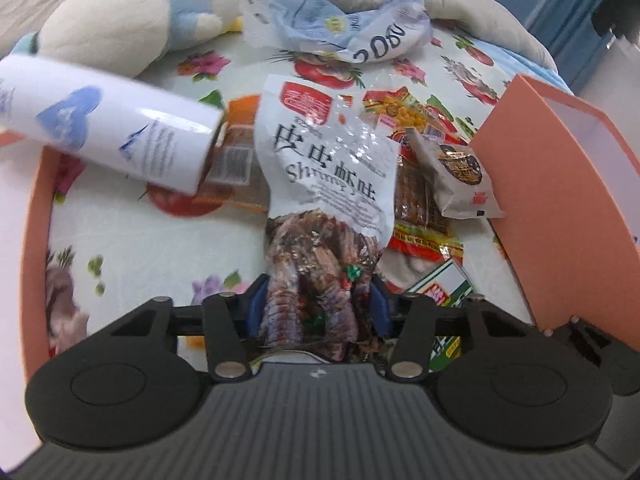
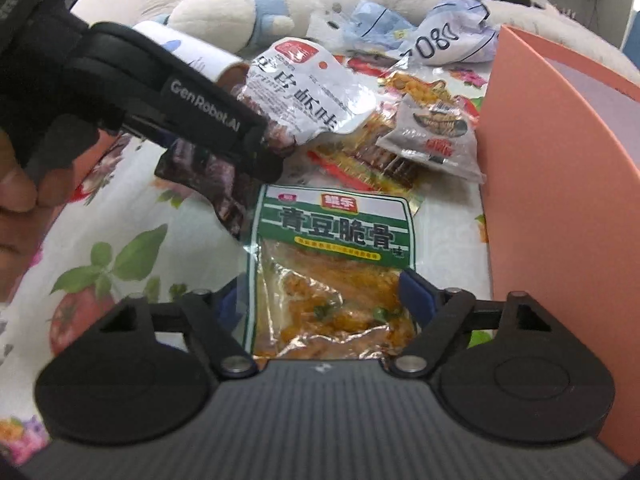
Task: Organize snacks
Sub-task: 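Grasp the white Shrimp packet with the left tool while the right tool grasps the green-label pack, then carry both held packets up and over the pink box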
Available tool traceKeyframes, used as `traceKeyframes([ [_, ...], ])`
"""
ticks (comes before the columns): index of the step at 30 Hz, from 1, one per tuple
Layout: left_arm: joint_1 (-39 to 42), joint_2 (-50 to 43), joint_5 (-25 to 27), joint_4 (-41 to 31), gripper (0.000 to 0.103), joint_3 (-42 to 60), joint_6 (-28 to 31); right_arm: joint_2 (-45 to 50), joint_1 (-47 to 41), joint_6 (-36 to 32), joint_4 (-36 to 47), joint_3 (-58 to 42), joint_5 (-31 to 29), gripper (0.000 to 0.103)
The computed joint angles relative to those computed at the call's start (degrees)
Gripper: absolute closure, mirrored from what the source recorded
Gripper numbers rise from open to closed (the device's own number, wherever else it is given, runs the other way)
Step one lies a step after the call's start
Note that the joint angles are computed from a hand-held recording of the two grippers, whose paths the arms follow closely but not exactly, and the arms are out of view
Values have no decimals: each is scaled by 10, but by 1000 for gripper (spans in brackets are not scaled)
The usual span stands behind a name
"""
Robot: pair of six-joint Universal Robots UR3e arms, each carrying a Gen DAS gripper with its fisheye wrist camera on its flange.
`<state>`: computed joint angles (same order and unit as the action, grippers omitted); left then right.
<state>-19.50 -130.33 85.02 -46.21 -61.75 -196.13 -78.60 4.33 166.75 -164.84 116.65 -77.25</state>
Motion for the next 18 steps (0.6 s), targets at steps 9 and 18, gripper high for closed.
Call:
traceKeyframes([
  [9,-18,120,28,48,52,-156,-55,-104,-6,-30,53,77,26,30],
  [18,-62,253,78,92,52,-318,-139,-221,8,-23,68,171,11,41],
])
